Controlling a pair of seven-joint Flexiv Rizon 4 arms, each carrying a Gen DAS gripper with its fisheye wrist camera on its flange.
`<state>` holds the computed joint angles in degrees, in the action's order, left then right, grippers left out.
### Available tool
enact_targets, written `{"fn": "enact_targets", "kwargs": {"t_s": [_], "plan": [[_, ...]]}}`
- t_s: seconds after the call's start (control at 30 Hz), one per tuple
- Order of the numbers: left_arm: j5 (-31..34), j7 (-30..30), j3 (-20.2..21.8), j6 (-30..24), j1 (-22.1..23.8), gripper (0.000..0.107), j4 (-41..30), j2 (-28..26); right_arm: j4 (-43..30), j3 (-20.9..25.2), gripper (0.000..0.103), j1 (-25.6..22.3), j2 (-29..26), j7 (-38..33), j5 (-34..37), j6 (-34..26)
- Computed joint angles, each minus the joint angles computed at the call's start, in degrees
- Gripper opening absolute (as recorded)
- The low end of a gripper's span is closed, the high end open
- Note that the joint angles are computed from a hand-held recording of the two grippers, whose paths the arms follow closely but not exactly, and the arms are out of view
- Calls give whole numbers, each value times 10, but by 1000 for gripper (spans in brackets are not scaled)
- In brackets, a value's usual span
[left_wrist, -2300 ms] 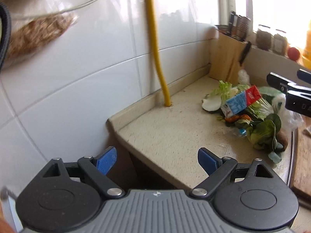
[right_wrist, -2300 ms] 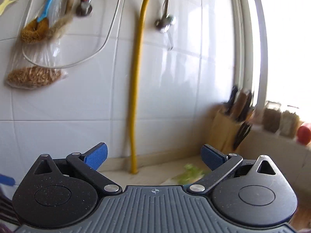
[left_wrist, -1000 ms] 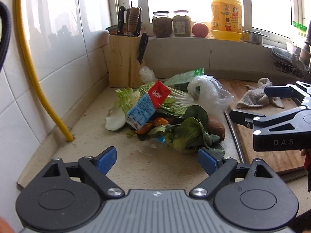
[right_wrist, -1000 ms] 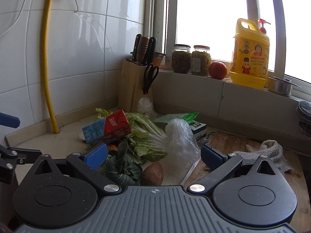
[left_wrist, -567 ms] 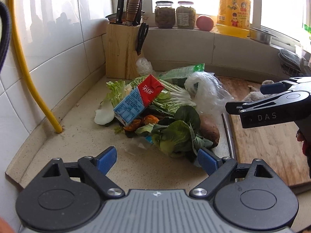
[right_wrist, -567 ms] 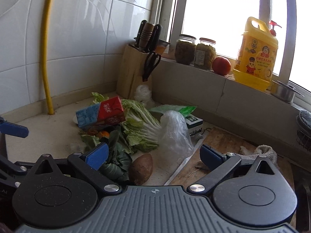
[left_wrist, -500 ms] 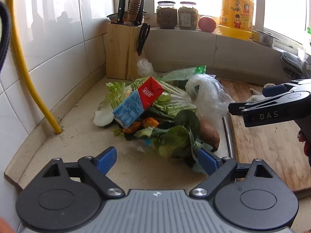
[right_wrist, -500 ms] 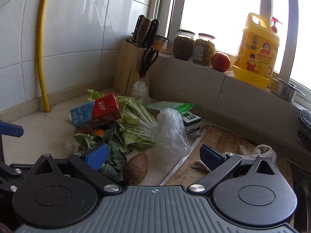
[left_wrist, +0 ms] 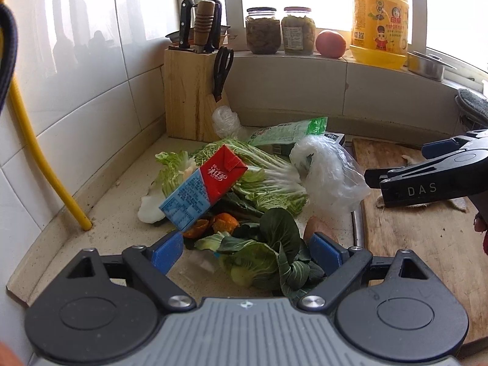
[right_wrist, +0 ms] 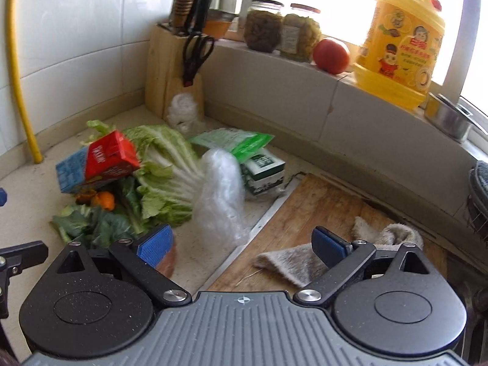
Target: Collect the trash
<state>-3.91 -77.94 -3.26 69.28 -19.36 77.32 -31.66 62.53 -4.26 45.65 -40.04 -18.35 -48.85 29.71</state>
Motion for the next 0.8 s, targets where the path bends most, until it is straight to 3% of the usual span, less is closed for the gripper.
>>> {"fn": "enact_targets", "kwargs": {"t_s": [0.33,0.6,0.63,0.77,0.8], "plan": [[44,2,29,15,-8,88,-57,-32,18,3,100,-21,7,-4,3,42],[0,124,-24,-15,40,87,-138,-93,18,-5,100,-32,2,-4,-7,90],[-6,141,-29,-18,43,86,-146,-101,12,-8,100,-31,-2,-4,-7,89],[-27,199,-38,-60,43,58,-191,-133,-21,-12,100,-26,-21,-12,8,68],[-33,211,-40,-77,44,57,-203,-141,-28,-14,100,-25,-25,-15,9,65]]}}
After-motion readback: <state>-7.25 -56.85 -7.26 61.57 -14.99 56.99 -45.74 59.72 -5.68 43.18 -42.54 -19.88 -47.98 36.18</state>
